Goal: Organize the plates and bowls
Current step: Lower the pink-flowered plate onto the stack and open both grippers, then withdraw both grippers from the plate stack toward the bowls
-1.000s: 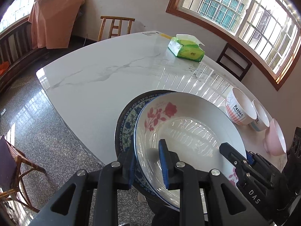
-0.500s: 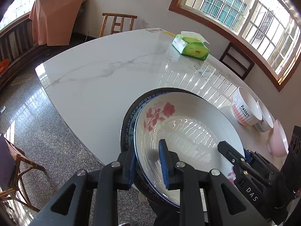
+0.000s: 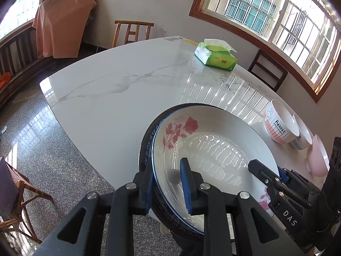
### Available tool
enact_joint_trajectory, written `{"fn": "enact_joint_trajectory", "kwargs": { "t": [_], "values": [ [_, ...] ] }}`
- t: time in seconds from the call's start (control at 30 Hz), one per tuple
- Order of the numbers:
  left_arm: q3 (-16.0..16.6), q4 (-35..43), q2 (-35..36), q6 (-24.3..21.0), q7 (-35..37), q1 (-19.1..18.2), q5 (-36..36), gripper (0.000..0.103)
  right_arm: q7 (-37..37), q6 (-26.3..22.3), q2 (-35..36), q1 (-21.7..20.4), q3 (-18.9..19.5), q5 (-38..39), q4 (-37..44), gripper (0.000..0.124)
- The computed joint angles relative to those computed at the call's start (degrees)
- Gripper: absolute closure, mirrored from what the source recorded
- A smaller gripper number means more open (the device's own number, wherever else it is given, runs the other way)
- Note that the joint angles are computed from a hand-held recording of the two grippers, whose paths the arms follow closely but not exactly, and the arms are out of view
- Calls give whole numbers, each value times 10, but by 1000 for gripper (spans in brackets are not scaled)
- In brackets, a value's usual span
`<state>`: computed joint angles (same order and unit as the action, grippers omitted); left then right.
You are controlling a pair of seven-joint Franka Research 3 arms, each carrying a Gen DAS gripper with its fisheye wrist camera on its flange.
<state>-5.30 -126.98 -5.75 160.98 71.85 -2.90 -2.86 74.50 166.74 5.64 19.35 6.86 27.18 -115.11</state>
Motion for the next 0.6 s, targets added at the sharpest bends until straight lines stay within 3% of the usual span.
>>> {"fn": "enact_joint_trajectory", "kwargs": {
  "t": [0.27,0.37,0.47,0.53,0.6],
  "values": [
    [-2,-8,0,20,-5,2,22,79,6,18,3,10,-2,-28,-3,81],
    [-10,-11,-1,28,-42,12,73,79,31,30,2,15,-7,-58,-8,76],
    [-39,-12,-10,27,-190,53,256,76,86,55,0,28,-22,-125,-19,63],
    [-28,-12,-10,34,-190,46,259,67,150,70,-2,43,-42,-207,-25,40],
    [-17,-12,-8,33,-174,38,234,67,194,84,-3,50,-54,-262,-30,38]
  ]
}}
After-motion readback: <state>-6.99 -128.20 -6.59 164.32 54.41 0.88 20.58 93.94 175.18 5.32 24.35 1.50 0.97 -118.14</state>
